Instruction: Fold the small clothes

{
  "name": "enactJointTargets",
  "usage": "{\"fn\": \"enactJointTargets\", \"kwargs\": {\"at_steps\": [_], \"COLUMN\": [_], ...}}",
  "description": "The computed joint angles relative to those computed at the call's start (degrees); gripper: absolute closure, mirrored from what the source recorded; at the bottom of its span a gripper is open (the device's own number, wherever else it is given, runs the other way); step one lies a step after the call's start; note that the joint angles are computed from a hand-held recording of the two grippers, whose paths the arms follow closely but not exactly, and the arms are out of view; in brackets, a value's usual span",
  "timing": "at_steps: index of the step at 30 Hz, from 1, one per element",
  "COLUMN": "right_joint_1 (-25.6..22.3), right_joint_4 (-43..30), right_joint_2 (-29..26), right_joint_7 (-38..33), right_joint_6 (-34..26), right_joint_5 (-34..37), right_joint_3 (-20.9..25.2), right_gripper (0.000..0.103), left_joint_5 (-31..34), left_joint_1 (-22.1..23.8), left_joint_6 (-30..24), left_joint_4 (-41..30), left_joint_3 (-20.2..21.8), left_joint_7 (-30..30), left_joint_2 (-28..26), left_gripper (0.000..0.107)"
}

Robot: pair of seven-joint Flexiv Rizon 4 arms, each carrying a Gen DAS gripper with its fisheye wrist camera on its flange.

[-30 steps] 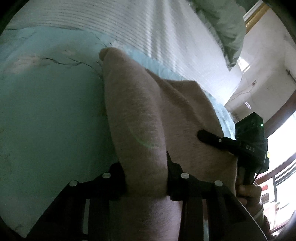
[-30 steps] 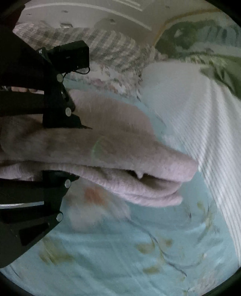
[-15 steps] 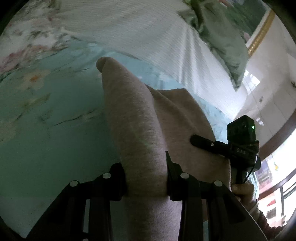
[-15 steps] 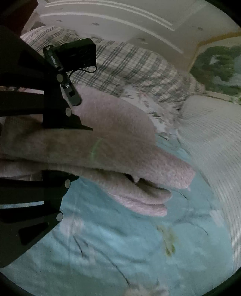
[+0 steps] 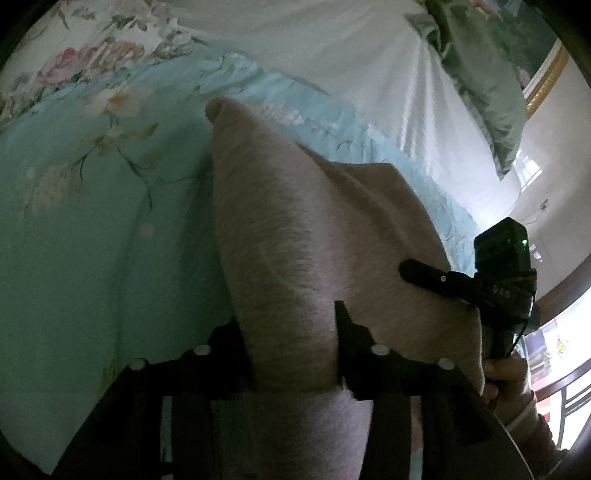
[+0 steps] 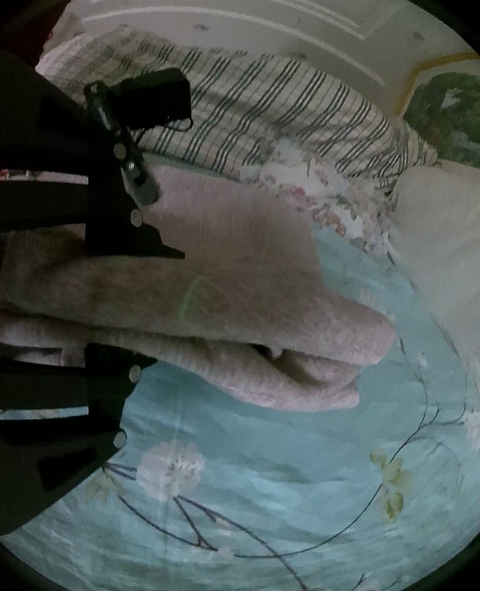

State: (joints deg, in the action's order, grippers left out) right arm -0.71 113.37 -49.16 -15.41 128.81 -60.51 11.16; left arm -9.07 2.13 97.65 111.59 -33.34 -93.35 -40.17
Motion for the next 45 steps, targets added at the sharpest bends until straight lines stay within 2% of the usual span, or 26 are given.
{"fn": "enactJointTargets", "kwargs": {"at_steps": [2,4,5,8,11,12,14,17,18,19,20,21,23,24,25,26,29,31,34,38,41,42,45], "right_joint_1": [0.87,1.73,2.63,5.26,9.79,10.66,10.34,7.99,6.44,5.15,3.34,3.13,4.34,4.96,5.79,5.77,3.51,0.36,-1.35,5.38,8.15,8.41,15.33], "right_joint_4": [1.22,2.83,4.10,7.49,10.40,10.57,9.62,6.45,4.50,3.28,1.63,0.92,1.41,1.83,2.24,2.31,1.20,0.00,0.47,5.36,9.13,10.84,16.33], "right_joint_2": [0.78,2.20,3.33,6.59,9.92,10.53,10.90,9.98,8.93,8.17,7.30,7.26,7.85,8.12,8.53,8.81,7.31,4.92,3.99,10.97,14.65,15.77,19.53], "right_joint_7": [-1.01,-2.65,-4.41,-9.53,-16.33,-18.07,-19.82,-20.12,-19.34,-18.86,-17.41,-18.30,-21.39,-22.64,-23.63,-23.25,-20.13,-18.66,-18.41,-21.65,-24.79,-25.84,-30.61], "right_joint_6": [-0.31,-1.58,-1.90,-2.57,-1.03,-0.77,-1.89,-5.95,-8.29,-10.10,-12.88,-13.98,-9.30,-6.61,-4.54,-5.18,-10.69,-14.71,-13.94,-13.19,-9.60,-8.07,-5.43], "right_joint_5": [2.60,5.50,8.30,16.90,27.68,29.93,30.81,28.89,26.96,25.61,22.96,23.59,26.69,28.23,29.91,30.17,27.97,25.32,26.15,33.33,37.08,37.25,43.83], "right_joint_3": [-0.48,-0.89,-1.33,-2.33,-4.63,-4.90,-4.05,-1.13,0.46,2.01,3.70,4.31,3.37,2.87,2.12,1.87,3.18,6.11,8.14,2.02,1.06,1.50,-1.04], "right_gripper": [0.057,0.040,0.037,0.036,0.036,0.036,0.036,0.042,0.052,0.068,0.078,0.081,0.085,0.086,0.087,0.087,0.087,0.087,0.085,0.081,0.081,0.079,0.067], "left_joint_5": [-0.25,-0.17,-0.25,-0.46,-0.48,0.15,1.54,6.51,7.52,8.93,10.14,11.16,11.68,11.47,11.13,10.61,9.02,8.22,6.46,5.69,4.98,4.82,4.71], "left_joint_1": [-0.05,0.84,0.62,-0.06,-4.02,-5.18,-5.54,-0.25,0.05,1.15,2.37,2.95,3.01,2.66,2.64,2.30,1.61,1.40,-2.07,-1.86,-1.84,-1.94,-2.23], "left_joint_6": [-0.18,0.28,0.28,0.62,2.14,3.36,5.03,6.80,6.79,7.07,7.30,7.14,5.74,4.77,4.24,3.87,2.77,2.45,1.71,2.19,1.72,2.09,2.72], "left_joint_4": [0.20,1.12,1.60,3.42,5.50,6.63,8.23,10.18,10.12,10.21,10.30,10.08,9.19,8.76,8.55,8.36,7.73,7.16,6.38,7.11,6.89,7.25,8.32], "left_joint_3": [0.29,-0.30,0.21,1.66,6.69,8.18,8.38,1.83,0.90,-0.86,-2.47,-3.72,-4.55,-4.63,-4.74,-4.58,-4.16,-4.15,-0.63,-1.02,-1.25,-1.26,-1.31], "left_joint_7": [-0.33,-0.67,-1.06,-2.36,-4.22,-4.37,-4.14,-3.69,-3.55,-3.12,-2.81,-2.39,-1.64,-1.27,-0.96,-0.79,-0.36,0.13,0.13,0.09,-0.07,-0.34,-1.35], "left_joint_2": [0.08,0.29,0.91,3.05,6.83,8.16,9.79,10.23,10.14,9.61,8.99,8.13,7.02,6.54,6.37,6.20,5.12,3.94,3.88,4.02,4.34,4.59,5.59], "left_gripper": [0.051,0.044,0.042,0.039,0.040,0.041,0.041,0.046,0.046,0.048,0.050,0.052,0.062,0.063,0.063,0.063,0.063,0.063,0.064,0.064,0.064,0.064,0.064]}}
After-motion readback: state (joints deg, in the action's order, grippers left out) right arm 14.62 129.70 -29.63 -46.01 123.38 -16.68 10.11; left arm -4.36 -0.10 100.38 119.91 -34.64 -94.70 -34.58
